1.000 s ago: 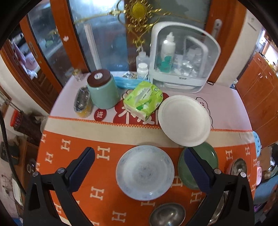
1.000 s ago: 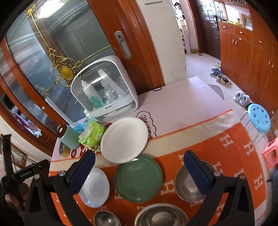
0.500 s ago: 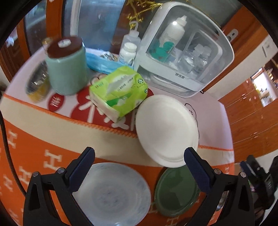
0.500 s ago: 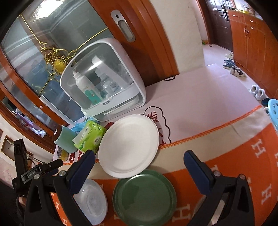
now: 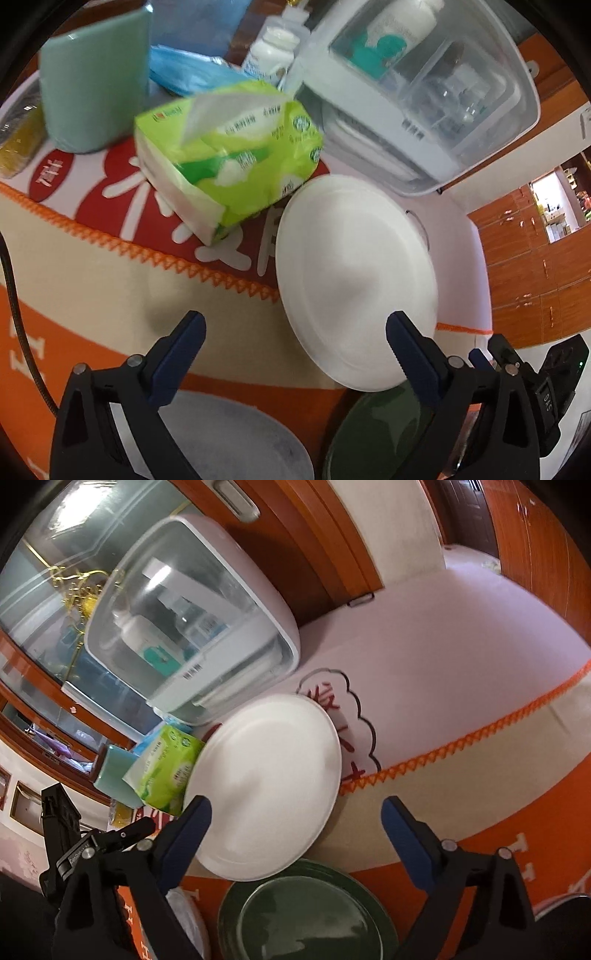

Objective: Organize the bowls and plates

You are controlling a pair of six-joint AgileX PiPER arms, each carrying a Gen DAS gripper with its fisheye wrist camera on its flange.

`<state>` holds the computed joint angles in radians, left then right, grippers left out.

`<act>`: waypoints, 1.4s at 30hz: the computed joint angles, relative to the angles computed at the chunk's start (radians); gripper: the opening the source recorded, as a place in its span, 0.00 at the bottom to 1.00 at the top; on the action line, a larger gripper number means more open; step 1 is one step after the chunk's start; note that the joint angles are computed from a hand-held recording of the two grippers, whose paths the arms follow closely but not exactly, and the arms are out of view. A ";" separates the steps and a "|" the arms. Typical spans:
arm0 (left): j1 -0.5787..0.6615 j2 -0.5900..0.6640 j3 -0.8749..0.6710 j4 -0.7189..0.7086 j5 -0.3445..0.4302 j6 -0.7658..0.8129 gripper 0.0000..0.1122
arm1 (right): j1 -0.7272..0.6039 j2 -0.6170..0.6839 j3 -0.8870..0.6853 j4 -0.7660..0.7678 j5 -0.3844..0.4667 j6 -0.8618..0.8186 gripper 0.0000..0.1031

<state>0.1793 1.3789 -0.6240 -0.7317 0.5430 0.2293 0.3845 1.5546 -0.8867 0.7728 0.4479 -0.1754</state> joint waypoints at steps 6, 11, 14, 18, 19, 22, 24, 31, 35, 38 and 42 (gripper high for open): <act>-0.054 0.109 -0.013 -0.024 -0.057 0.015 0.73 | 0.005 0.086 -0.005 0.080 -0.009 -0.076 0.68; -0.115 0.126 -0.012 0.009 -0.112 -0.030 0.67 | -0.004 0.133 -0.002 0.173 -0.011 -0.178 0.52; -0.143 0.133 -0.024 0.078 -0.124 -0.100 0.67 | -0.019 0.156 0.004 0.264 0.011 -0.259 0.45; -0.175 0.137 -0.019 0.129 -0.170 -0.160 0.58 | -0.022 0.177 0.005 0.312 0.020 -0.300 0.36; -0.185 0.144 -0.025 0.139 -0.180 -0.183 0.56 | -0.022 0.181 0.004 0.321 0.023 -0.308 0.33; -0.194 0.156 -0.027 0.092 -0.200 -0.162 0.44 | -0.024 0.188 0.009 0.365 0.025 -0.347 0.28; -0.169 0.150 -0.012 0.017 -0.200 -0.078 0.43 | -0.022 0.191 0.009 0.369 0.024 -0.349 0.26; -0.091 0.136 0.030 -0.173 -0.167 0.153 0.32 | -0.022 0.193 0.018 0.392 0.013 -0.369 0.20; -0.090 0.136 0.033 -0.188 -0.165 0.160 0.25 | -0.022 0.193 0.020 0.392 0.011 -0.370 0.20; -0.080 0.143 0.036 -0.237 -0.150 0.207 0.20 | -0.020 0.192 0.020 0.385 0.008 -0.363 0.19; -0.089 0.146 0.030 -0.231 -0.147 0.195 0.19 | 0.001 0.178 0.015 0.326 -0.021 -0.310 0.19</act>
<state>0.0901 1.5254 -0.5941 -0.9627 0.3962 0.4246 0.3856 1.7331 -0.8719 1.0988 0.4271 -0.4855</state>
